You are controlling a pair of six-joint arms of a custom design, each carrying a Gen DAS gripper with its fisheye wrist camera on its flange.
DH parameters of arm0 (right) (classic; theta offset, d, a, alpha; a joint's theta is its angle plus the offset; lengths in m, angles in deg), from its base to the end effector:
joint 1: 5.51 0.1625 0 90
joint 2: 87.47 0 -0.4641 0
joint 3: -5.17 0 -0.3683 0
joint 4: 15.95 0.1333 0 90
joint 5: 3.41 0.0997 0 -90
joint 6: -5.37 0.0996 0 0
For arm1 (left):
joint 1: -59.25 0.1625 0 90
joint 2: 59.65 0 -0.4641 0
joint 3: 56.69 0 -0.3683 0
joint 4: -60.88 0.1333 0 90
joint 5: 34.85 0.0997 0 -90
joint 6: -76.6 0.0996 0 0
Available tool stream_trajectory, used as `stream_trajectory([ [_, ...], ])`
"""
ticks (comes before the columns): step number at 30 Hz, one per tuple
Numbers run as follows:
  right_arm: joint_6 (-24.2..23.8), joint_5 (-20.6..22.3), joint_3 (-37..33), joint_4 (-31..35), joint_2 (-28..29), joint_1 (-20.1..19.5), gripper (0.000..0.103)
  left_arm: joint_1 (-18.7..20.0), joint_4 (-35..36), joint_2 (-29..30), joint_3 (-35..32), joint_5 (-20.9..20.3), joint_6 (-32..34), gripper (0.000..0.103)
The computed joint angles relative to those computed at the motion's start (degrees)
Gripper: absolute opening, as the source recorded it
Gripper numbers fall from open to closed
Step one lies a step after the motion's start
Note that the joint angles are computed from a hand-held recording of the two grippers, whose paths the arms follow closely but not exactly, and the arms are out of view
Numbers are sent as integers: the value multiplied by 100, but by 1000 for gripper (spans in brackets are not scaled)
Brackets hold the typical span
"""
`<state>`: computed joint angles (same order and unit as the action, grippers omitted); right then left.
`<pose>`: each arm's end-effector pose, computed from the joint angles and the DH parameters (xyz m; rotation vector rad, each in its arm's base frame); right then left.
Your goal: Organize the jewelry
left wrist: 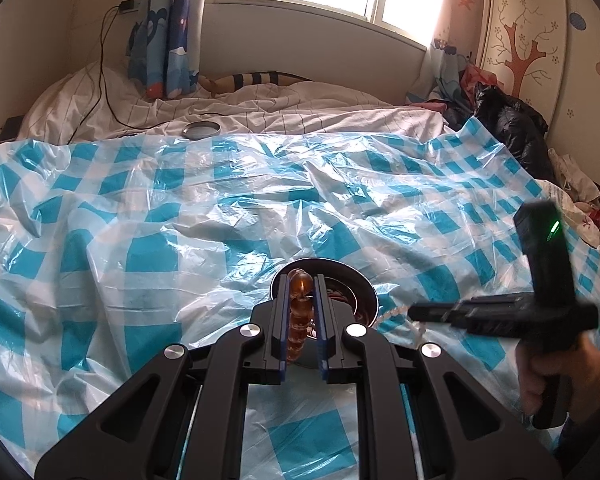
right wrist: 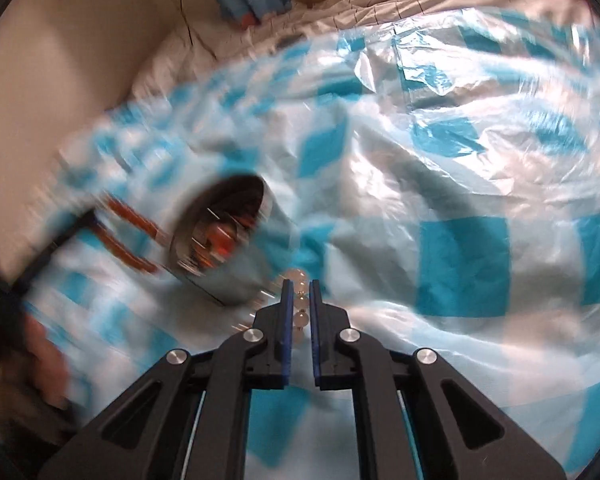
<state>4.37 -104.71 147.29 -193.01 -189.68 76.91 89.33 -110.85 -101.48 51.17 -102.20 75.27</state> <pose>0.0701 -0.3359 0.3865 -0.2679 -2.6546 1.1402 -0.4473 -0.4574 0.0740 1.3365 2.5442 -0.6339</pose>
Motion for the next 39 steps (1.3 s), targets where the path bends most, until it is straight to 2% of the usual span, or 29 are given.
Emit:
stream_trajectory([
  [2, 123, 696, 60, -153, -179, -259, 8, 6, -18, 2, -1, -22, 2, 10],
  [3, 159, 1260, 142, -323, -295, -494, 8, 4, -46, 4, 1, -52, -7, 10],
  [4, 234, 1645, 193, -488, -349, -638, 8, 3, -69, 12, -3, -98, -16, 10],
  [7, 400, 2339, 215, -935, -288, -816, 8, -11, -181, 69, -27, -214, -3, 10],
  [12, 560, 2523, 56, -1508, 168, -586, 8, 56, -661, 227, -150, -634, 47, 10],
  [14, 565, 2562, 13, -1543, 227, -596, 8, 119, -795, 289, -186, -787, 4, 10],
  [18, 525, 2528, -62, -1434, 374, -569, 8, 329, -603, 263, -317, -914, -400, 10],
  [20, 523, 2433, -91, -1448, 513, -527, 11, 407, -316, 187, -381, -852, -609, 11],
  [21, 460, 2370, -178, -1158, 567, -465, 17, 444, -159, 149, -405, -820, -660, 11],
  [22, 458, 2228, -248, -933, 608, -386, 43, 472, 106, 81, -408, -728, -736, 11],
  [23, 502, 1893, -281, -947, 684, -231, 54, 482, 264, 51, -409, -647, -770, 15],
  [24, 449, 1793, -257, -1037, 710, -181, 58, 484, 650, 15, -437, -442, -849, 18],
  [26, 385, 1689, -270, -1015, 690, -137, 57, 527, 1526, 54, -597, -190, -1071, 38],
  [30, 620, 1867, -133, -1187, 505, -396, 58, 594, 2184, 263, -743, -129, -1223, 42],
  [32, 743, 2092, -79, -1177, 450, -590, 58, 550, 2309, 352, -763, -7, -1120, 46],
  [34, 823, 2186, -83, -1157, 459, -664, 58, 476, 2342, 441, -724, 246, -978, 45],
  [36, 840, 2227, -79, -1150, 457, -694, 58, 426, 2334, 469, -687, 326, -745, 16],
  [37, 847, 2246, -73, -1151, 443, -705, 58, 408, 2339, 473, -700, 362, -630, 11],
  [39, 859, 2285, -64, -1169, 414, -727, 58, 340, 2113, 400, -592, 431, -428, 10],
])
